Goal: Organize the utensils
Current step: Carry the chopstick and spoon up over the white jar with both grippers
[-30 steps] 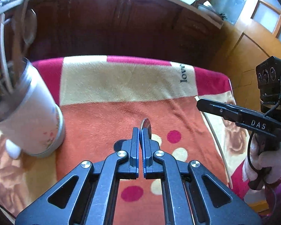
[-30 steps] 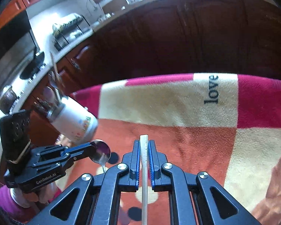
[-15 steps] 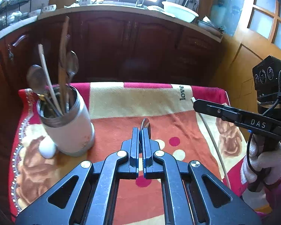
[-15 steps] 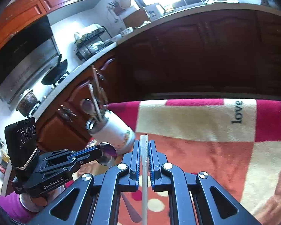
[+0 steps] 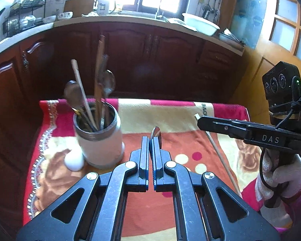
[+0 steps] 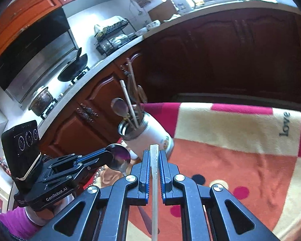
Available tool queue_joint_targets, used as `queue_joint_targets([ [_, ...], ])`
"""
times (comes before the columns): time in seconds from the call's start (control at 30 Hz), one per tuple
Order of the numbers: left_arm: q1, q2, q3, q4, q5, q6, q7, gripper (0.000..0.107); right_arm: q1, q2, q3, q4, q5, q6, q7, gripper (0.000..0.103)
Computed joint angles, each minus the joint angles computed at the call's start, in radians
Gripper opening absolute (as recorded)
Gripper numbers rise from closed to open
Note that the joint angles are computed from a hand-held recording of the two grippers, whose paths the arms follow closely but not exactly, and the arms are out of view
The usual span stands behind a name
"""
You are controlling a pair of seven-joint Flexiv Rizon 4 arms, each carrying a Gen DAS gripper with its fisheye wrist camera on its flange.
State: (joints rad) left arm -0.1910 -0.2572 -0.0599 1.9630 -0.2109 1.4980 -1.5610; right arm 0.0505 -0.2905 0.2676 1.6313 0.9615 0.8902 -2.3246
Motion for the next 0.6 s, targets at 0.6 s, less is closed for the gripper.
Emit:
queue_joint_targets([
  [0.6,-0.004,-0.018,0.267,-0.29,0.504,-0.153,-0.408,0.001,0.114,-0.252,0.127,-0.402,-0.001,0.221,-0.023,0.007],
])
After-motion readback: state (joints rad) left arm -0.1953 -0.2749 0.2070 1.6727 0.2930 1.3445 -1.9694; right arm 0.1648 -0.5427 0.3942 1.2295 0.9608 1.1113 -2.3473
